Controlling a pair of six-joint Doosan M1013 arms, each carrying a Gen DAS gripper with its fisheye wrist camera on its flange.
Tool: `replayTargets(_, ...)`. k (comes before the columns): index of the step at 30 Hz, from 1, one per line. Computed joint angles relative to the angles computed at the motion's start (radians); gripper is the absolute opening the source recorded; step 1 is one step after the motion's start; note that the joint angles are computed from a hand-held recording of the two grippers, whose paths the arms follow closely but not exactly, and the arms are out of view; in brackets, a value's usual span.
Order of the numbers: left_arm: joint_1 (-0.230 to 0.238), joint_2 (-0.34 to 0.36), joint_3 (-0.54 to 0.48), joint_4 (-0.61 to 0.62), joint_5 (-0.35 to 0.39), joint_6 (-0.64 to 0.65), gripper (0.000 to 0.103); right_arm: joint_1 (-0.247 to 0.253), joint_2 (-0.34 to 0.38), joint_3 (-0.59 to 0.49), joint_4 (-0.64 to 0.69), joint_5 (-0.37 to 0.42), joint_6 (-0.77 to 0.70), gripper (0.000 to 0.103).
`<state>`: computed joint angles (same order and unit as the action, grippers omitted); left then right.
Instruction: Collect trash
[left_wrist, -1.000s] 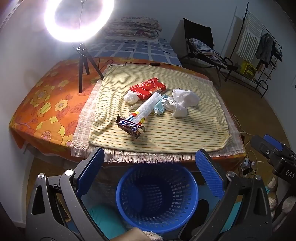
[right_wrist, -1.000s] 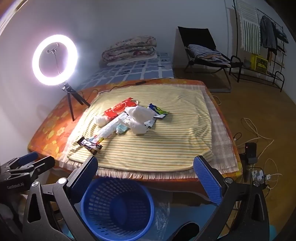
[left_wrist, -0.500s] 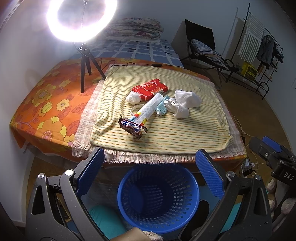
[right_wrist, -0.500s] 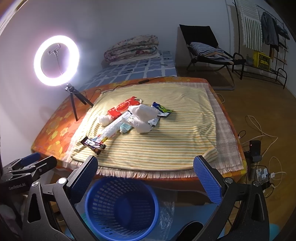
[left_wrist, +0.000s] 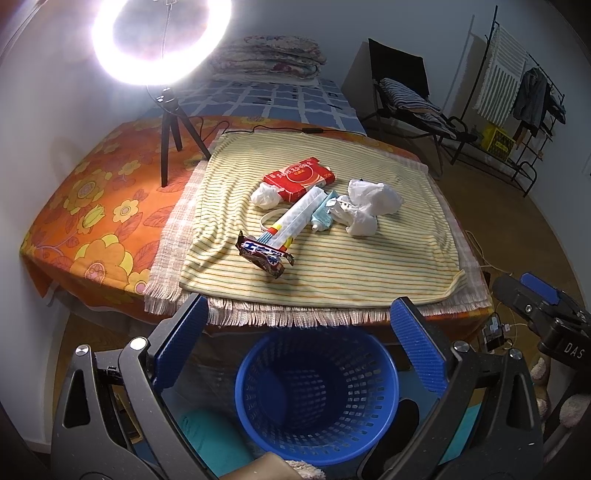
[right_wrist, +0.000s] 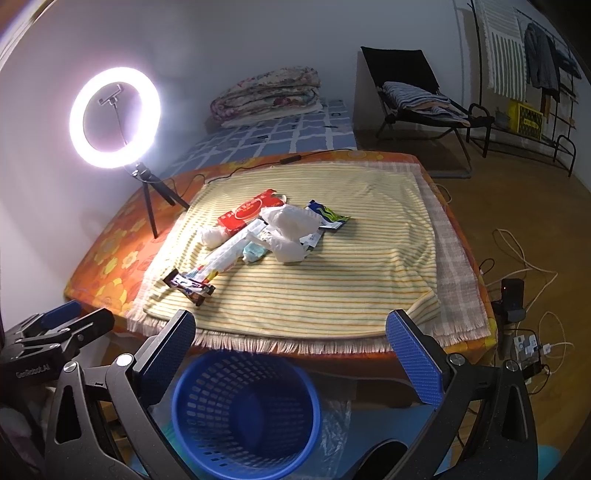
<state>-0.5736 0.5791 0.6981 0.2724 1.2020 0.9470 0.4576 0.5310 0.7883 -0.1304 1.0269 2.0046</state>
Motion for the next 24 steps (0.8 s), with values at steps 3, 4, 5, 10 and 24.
replayTargets(3, 0.001, -0.001, 0.0, -0.001, 0.0, 0.001, 0.101, -0.001, -0.002, 0.006, 0.006, -0.004, 0.003, 0.102)
replayTargets(4, 0.003, -0.001, 0.0, -0.001, 0.001, 0.003, 0.101, -0.002, -0.002, 0.006, 0.008, -0.005, 0.003, 0.102)
replayTargets(5, 0.003, -0.001, 0.0, -0.002, 0.001, 0.003, 0.101, -0.002, -0.002, 0.007, 0.01, -0.006, 0.003, 0.102)
replayTargets(10, 0.003, -0.002, 0.002, -0.001, 0.0, 0.002, 0.101, -0.003, -0.001, 0.007, 0.016, -0.004, 0.0, 0.102)
replayTargets(24, 0.002, -0.002, 0.003, 0.002, 0.002, 0.002, 0.101, -0.005, 0.006, 0.0, 0.029, 0.008, -0.005, 0.102)
